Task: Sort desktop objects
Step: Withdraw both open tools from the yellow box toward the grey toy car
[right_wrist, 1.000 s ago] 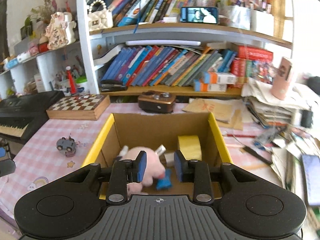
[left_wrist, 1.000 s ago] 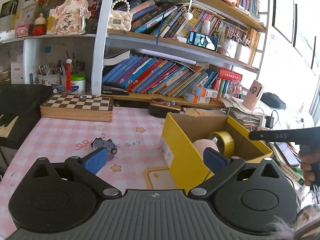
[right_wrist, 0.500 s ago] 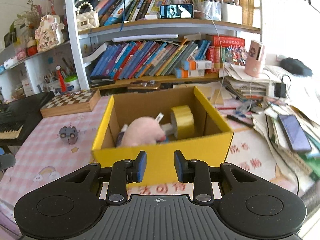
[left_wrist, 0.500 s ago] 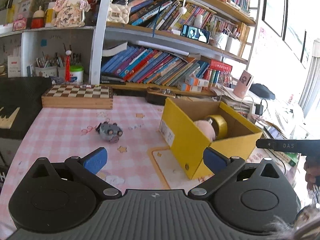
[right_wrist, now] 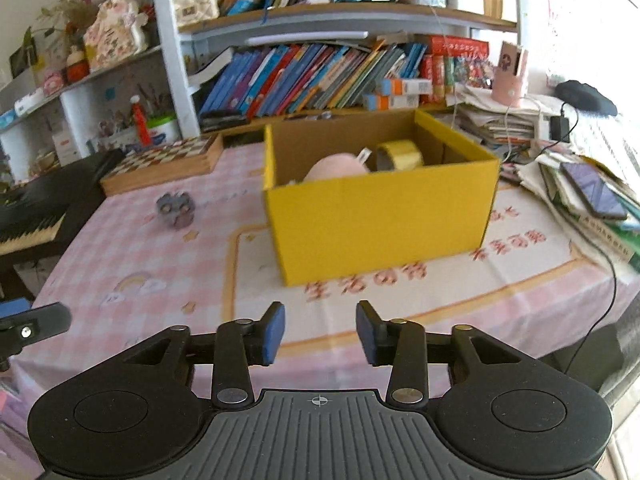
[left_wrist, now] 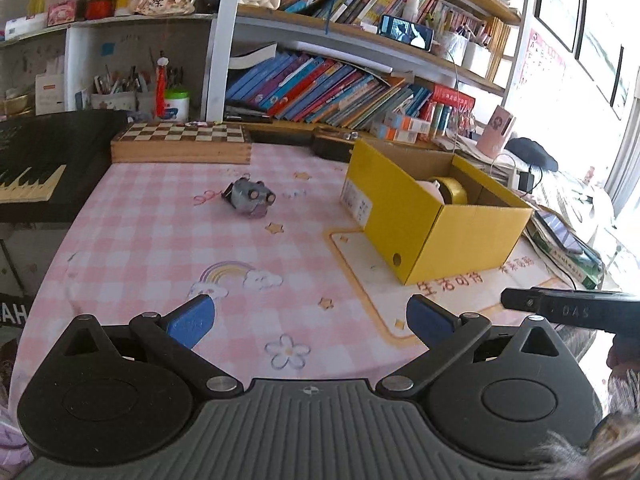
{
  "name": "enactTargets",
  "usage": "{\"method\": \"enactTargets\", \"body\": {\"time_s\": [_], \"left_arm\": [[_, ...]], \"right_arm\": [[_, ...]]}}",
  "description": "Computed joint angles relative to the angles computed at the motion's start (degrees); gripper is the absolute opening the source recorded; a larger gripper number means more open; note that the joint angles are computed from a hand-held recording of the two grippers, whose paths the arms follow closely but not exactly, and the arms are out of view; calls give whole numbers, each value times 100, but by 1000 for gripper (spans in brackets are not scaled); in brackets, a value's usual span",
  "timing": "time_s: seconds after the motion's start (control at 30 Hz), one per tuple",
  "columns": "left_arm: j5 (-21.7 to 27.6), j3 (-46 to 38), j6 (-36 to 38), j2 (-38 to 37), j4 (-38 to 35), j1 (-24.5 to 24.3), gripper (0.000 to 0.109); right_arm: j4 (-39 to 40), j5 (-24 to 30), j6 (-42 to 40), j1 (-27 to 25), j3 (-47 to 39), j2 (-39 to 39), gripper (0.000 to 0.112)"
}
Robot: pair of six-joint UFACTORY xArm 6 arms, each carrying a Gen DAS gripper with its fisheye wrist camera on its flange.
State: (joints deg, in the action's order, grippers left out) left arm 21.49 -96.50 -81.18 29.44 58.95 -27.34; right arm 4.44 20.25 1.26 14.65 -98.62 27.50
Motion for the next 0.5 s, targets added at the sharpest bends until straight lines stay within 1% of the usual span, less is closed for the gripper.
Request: {"method": "enactTargets", "body": {"time_s": [0.1, 0.17, 0.3, 0.37, 0.5], "left_arm": [[-15, 236, -18, -154, 48, -1, 103], [-12, 376, -23, -251, 70, -12, 103], [-17, 667, -59, -451, 123, -28, 103], [-8, 825, -91, -563, 160, -29, 103], [2, 1140, -299, -795, 319, -9, 103]], "right_arm": [[177, -25, -311, 125, 244, -152, 47], [341, -39, -573, 208, 387, -247, 54], [738, -4, -1130, 382, 588, -386, 58], [895, 12, -1350, 464, 650, -433, 63], [1150, 71, -1692, 602, 677, -463, 64]]}}
